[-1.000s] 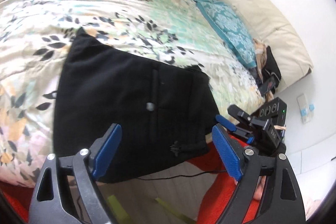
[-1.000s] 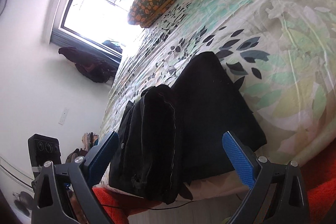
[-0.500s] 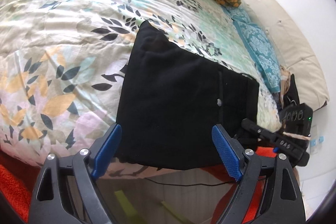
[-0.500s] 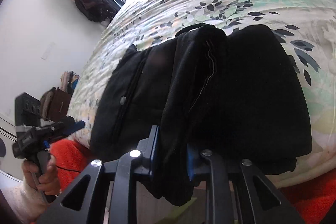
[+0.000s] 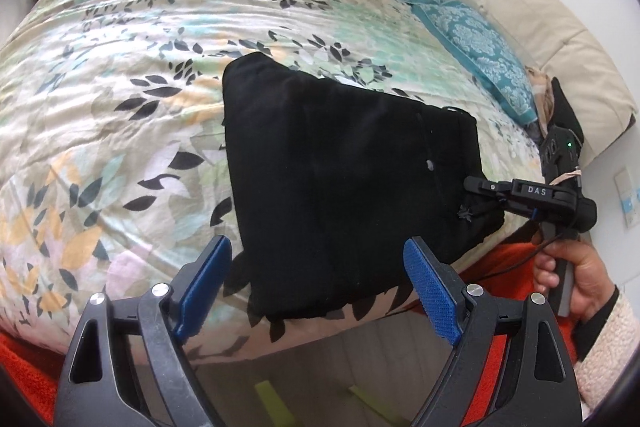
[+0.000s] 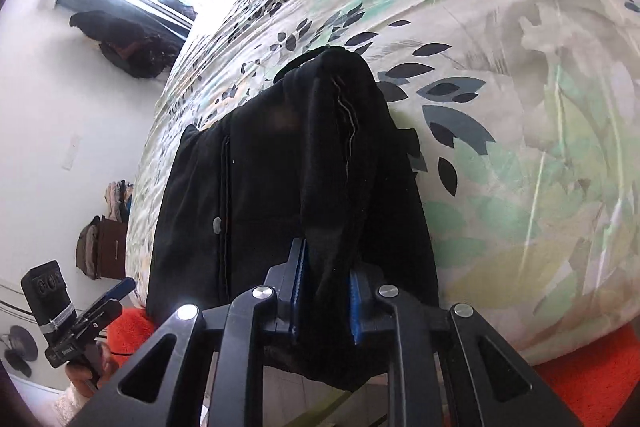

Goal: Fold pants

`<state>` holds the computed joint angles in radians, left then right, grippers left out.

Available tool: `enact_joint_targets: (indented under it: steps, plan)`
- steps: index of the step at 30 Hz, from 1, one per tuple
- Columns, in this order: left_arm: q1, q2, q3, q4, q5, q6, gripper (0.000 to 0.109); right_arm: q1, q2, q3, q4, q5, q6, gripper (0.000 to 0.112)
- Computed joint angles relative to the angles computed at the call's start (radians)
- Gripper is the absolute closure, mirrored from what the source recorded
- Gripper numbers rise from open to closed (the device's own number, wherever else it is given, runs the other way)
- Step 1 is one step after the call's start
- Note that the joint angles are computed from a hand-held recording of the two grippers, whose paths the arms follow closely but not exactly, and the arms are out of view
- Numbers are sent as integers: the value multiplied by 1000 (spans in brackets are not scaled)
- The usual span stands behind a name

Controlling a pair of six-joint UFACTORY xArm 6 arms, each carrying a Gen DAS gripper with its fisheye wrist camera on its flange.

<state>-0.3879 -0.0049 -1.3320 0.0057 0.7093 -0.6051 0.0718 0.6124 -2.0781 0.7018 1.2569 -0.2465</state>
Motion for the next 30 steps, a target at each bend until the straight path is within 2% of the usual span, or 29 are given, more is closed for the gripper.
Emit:
enact_joint_targets:
  steps: [3,5,7,9,10,11,13,15,16,17,18,19,21,22,23,24,25,26,27,30]
  plan:
    - [-28,103,-110,155,39,-36,19,21,-16,12,-54,-36,-11,81]
    - [-72,201,-224,315,152,-44,19,36,-36,22,-126,-72,14,48]
    - [-116,296,-324,438,267,-34,16,60,-123,117,-206,-191,33,45]
    - [-144,341,-364,531,309,-74,13,77,-224,215,-221,-285,2,45]
    - [-152,352,-375,560,317,-102,12,81,-270,265,-175,-312,-44,45]
    - [-155,363,-391,568,333,-122,11,83,-299,291,-100,-301,-99,45]
    - [-153,377,-417,558,353,-133,10,79,-306,301,67,-206,-181,46]
    - [-145,370,-413,534,349,-111,10,88,-286,318,108,-153,-161,46]
    - [-137,360,-404,510,342,-90,10,94,-277,336,70,-165,-129,53]
    - [-129,349,-396,476,337,-68,10,96,-278,368,43,-192,-103,71]
    - [-125,333,-387,445,337,-56,10,89,-280,400,43,-212,-90,82]
    - [-116,310,-370,412,333,-48,10,76,-284,425,56,-231,-73,99]
    - [-105,266,-338,386,306,-60,10,48,-286,421,109,-209,-32,99]
    - [-99,252,-333,386,296,-67,10,53,-300,421,84,-229,-36,93]
    - [-96,250,-343,387,295,-69,10,66,-316,416,38,-258,-48,73]
    - [-91,260,-369,384,302,-65,10,82,-329,409,-10,-286,-54,58]
    - [-85,280,-406,376,311,-55,10,96,-334,397,-48,-315,-53,33]
    - [-79,304,-446,372,319,-47,10,111,-335,382,-82,-351,-44,24]
    - [-74,341,-501,380,339,-43,10,124,-325,353,-115,-377,-38,24]
    - [-64,512,-745,393,451,-27,10,153,-182,119,-256,-343,7,24]
